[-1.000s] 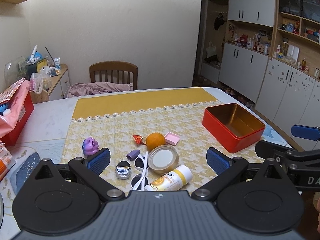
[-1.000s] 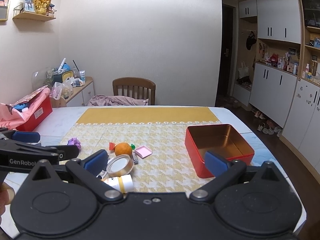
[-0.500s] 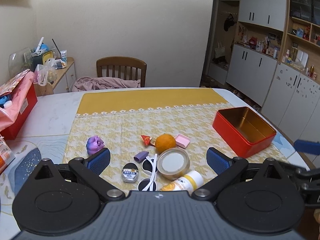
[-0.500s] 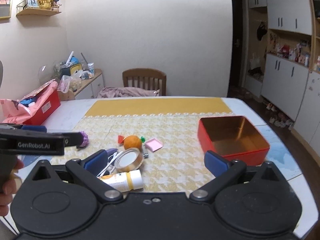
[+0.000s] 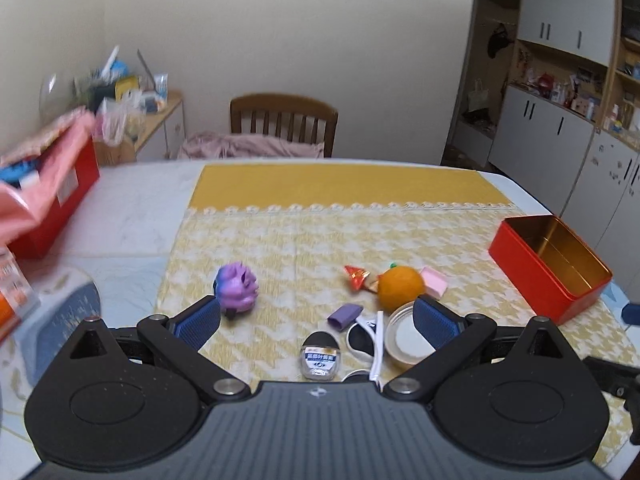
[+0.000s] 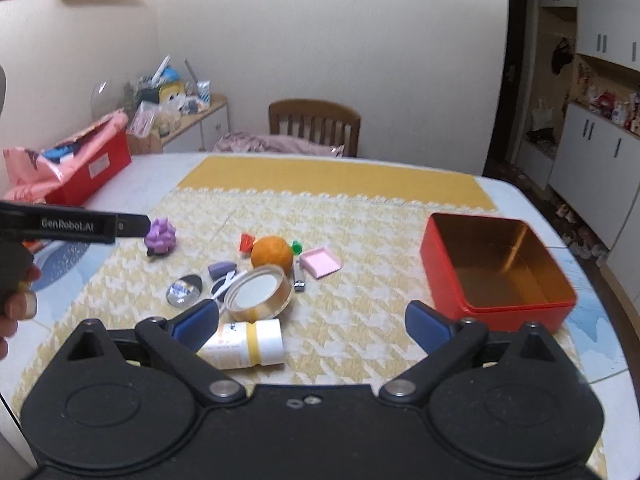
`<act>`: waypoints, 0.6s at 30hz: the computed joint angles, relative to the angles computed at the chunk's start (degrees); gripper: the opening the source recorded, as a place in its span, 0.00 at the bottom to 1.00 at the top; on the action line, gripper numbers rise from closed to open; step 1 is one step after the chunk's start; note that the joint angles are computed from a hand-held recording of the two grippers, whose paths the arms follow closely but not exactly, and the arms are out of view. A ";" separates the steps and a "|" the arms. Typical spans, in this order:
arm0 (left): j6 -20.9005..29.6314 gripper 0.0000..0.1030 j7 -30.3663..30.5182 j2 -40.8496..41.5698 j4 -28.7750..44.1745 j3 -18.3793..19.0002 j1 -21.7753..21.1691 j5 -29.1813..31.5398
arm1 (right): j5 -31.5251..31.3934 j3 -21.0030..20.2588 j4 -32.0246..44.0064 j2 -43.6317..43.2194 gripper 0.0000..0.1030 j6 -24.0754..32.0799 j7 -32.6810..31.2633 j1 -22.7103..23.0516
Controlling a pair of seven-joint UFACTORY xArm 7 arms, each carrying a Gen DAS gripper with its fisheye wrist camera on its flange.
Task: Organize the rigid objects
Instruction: 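Close the left gripper on the purple plush toy while the right gripper grasps the round tin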
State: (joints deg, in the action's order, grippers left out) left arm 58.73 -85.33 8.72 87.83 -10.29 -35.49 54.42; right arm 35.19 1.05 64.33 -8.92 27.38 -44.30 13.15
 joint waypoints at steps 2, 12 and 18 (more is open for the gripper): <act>0.97 1.00 -0.03 0.09 -0.67 0.47 0.38 0.65 | -0.42 0.28 1.33 1.78 0.96 0.61 0.10 0.02; 0.87 1.00 3.32 4.56 -0.54 4.07 4.40 0.41 | -3.91 4.40 9.41 11.70 0.86 2.14 -0.65 -1.04; -0.02 0.99 4.44 8.18 1.59 6.10 5.44 -2.35 | -10.80 6.49 14.43 17.71 0.82 3.07 4.27 -1.17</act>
State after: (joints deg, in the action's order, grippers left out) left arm 58.72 -80.89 16.90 89.42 -4.19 -30.04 52.07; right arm 24.39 7.53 78.76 8.78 30.45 -40.03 11.98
